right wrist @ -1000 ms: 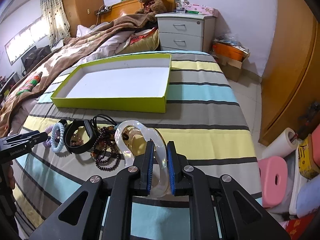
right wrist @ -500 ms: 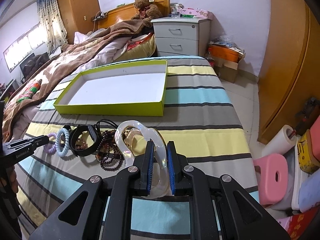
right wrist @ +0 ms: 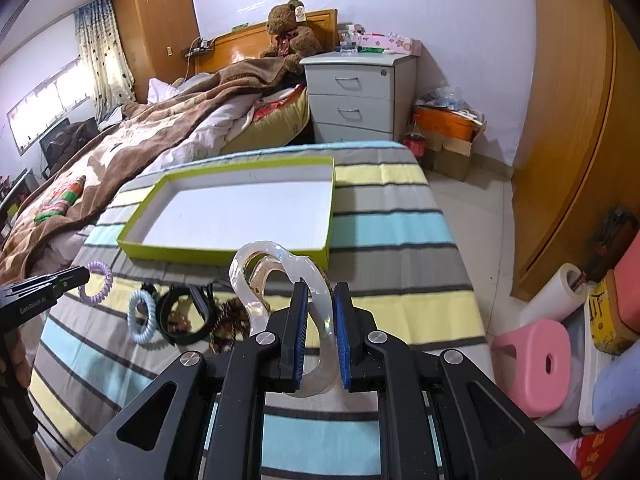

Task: Organize jewelry
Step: 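Carry both items into the green box lid and open both grippers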

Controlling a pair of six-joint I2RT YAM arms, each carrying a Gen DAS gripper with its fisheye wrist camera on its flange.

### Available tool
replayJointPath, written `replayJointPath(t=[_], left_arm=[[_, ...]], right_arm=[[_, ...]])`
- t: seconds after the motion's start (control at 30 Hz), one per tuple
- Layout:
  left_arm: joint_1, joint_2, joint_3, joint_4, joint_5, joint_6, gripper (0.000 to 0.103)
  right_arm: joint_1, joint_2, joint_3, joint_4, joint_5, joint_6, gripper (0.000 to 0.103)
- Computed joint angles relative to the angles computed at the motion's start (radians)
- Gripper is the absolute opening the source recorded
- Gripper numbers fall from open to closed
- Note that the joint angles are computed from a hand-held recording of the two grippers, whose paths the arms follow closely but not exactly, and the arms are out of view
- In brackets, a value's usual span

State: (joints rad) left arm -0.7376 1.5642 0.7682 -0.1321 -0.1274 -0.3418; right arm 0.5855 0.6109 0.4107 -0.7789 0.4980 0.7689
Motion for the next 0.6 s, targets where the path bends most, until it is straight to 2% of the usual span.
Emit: replayJointPath(t=[0.3,0.6], left_arm=[[0.040,0.029,0.111,-0.045,0.043,0.030,0.010],[0.073,0.138,0.277,-0.084,0.083,0.060,0.010]], right_arm=[[-0.186,0.116,0.089,0.104,-0.089,-0.160,0.014],[-0.352,0.315,0.175,0.252,-0.194,-0.287,0.014]])
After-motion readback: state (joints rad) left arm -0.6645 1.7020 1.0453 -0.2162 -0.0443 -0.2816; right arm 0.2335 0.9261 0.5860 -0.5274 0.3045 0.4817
